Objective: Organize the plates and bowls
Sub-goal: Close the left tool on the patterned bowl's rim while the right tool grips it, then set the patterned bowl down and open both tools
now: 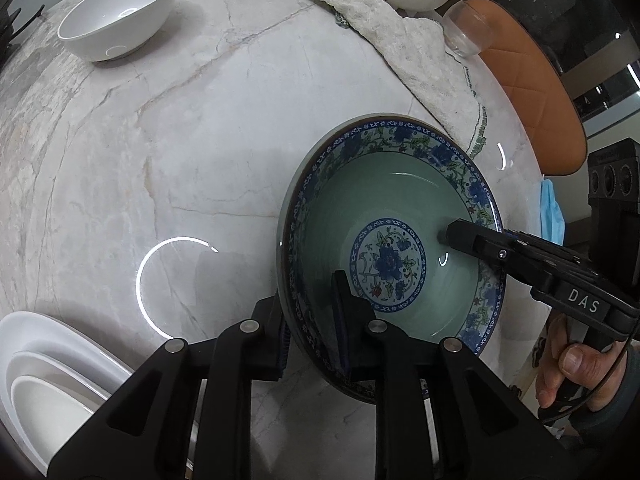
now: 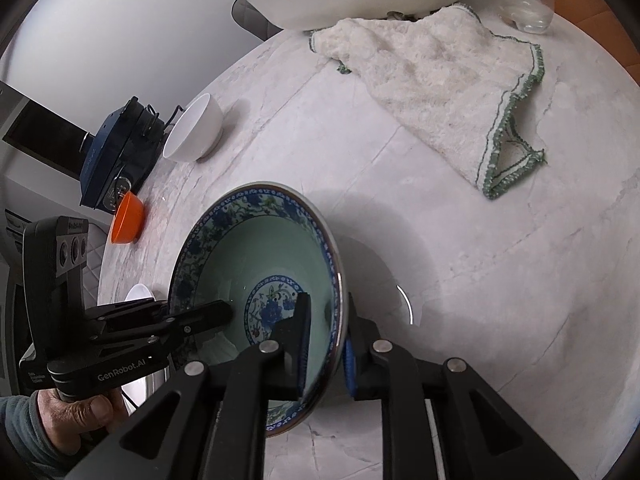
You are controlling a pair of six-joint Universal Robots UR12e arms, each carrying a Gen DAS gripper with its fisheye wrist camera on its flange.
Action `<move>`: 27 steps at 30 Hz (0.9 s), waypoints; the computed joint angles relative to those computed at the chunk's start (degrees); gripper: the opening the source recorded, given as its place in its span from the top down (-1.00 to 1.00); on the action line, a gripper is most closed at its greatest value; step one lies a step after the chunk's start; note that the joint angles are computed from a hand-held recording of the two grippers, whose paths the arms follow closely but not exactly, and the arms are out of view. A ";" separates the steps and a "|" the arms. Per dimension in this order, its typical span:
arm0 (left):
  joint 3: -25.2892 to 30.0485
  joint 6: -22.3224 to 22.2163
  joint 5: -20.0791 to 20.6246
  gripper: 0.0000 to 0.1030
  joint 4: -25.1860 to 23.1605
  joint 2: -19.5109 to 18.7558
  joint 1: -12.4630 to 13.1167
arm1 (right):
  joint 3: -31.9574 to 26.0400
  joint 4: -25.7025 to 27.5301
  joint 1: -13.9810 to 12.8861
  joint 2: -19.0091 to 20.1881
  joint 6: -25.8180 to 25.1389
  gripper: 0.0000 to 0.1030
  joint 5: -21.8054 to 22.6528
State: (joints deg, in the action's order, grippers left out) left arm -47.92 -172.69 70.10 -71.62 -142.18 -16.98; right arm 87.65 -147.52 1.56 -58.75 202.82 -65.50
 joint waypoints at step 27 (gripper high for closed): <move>-13.97 -25.22 3.11 -0.99 17.19 12.01 16.69 | -28.17 5.84 3.08 11.96 -3.00 -0.48 12.13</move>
State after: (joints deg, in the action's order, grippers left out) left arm -61.88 -197.90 73.20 -54.43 -130.17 -0.29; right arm 59.48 -141.69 4.64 -46.79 199.81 -53.37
